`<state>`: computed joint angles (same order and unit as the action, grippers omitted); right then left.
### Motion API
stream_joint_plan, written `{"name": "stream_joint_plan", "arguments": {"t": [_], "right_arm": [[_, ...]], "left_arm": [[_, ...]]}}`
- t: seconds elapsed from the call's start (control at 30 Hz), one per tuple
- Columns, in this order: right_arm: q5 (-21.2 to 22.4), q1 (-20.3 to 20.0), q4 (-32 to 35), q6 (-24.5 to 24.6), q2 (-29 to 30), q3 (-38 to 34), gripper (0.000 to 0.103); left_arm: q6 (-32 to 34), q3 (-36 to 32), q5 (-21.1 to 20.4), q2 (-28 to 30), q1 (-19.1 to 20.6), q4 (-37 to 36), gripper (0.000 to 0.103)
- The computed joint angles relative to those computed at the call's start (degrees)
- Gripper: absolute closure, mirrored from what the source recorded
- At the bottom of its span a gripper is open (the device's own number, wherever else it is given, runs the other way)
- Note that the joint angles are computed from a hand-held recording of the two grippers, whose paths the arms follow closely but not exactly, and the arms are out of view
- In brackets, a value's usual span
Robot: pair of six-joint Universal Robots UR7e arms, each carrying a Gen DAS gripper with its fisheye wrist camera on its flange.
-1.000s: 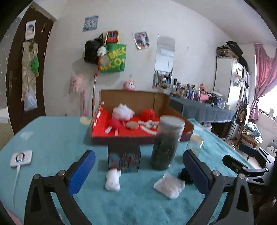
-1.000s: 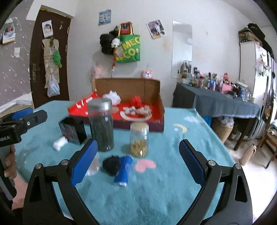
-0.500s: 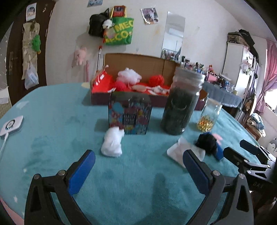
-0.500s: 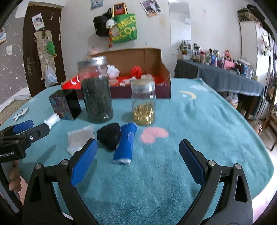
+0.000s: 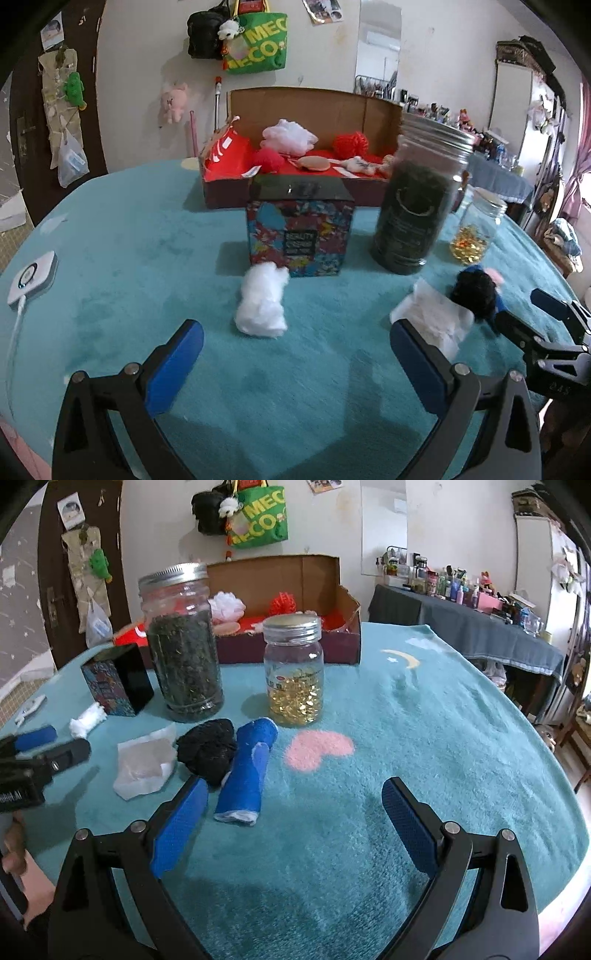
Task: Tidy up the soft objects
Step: 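Grasp the white cotton roll with the left tool while the right tool grasps the blue sock, then carry the cotton roll with the left tool while the right tool carries the blue sock into the box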
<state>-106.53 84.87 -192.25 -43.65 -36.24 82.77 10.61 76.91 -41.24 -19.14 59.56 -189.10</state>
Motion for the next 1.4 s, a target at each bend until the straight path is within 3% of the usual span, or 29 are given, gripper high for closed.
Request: {"name": "stream_joint_plan", "arguments": {"t": [0.07,0.1,0.2,0.27,0.3,0.33,0.37,0.47,0.63,0.8,1.4], "right_arm": [[-0.8,0.2,1.9,-0.5,0.1,-0.8,0.007],[-0.9,0.2,3.7,-0.4,0.1,-1.3,0.007],[0.0,0.0,6.2,-0.1,-0.1,-1.9,0.025],[1.0,-0.3,8.0,0.1,-0.3,-2.3,0.042],[2.5,-0.5,8.9,-0.1,-0.7,-2.2,0.051],[3.9,-0.8,11.2,0.4,-1.2,-2.5,0.073],[5.1,-1.1,13.4,1.2,-1.7,-2.7,0.079],[8.2,-1.6,15.0,2.0,-3.0,-2.1,0.081],[8.7,-1.2,13.1,0.0,-4.1,-0.9,0.082],[9.8,-0.6,14.5,-0.9,-4.4,-1.2,0.082],[10.4,-0.1,18.5,-1.3,-3.9,-2.5,0.082]], "left_arm": [[-0.5,-1.1,0.5,-0.1,0.3,2.2,0.005],[-1.0,-1.7,0.7,-0.2,0.5,3.8,0.013],[-4.2,-4.3,-0.2,-0.7,1.7,12.2,0.033],[-6.6,-5.7,-1.5,-0.9,2.4,16.3,0.043],[-6.0,-6.0,-1.4,-0.7,2.5,15.5,0.058],[-5.4,-6.0,-2.0,-0.8,2.5,15.2,0.078],[-4.9,-5.9,-2.9,-1.0,2.7,15.6,0.082],[-4.8,-4.9,-4.3,-2.0,2.8,16.0,0.085],[-5.8,-0.7,-9.2,-4.9,2.4,15.8,0.086],[-2.6,-0.4,-10.9,-4.9,1.4,15.5,0.086],[-0.8,-3.2,-14.3,-3.6,1.0,17.8,0.086]]}}
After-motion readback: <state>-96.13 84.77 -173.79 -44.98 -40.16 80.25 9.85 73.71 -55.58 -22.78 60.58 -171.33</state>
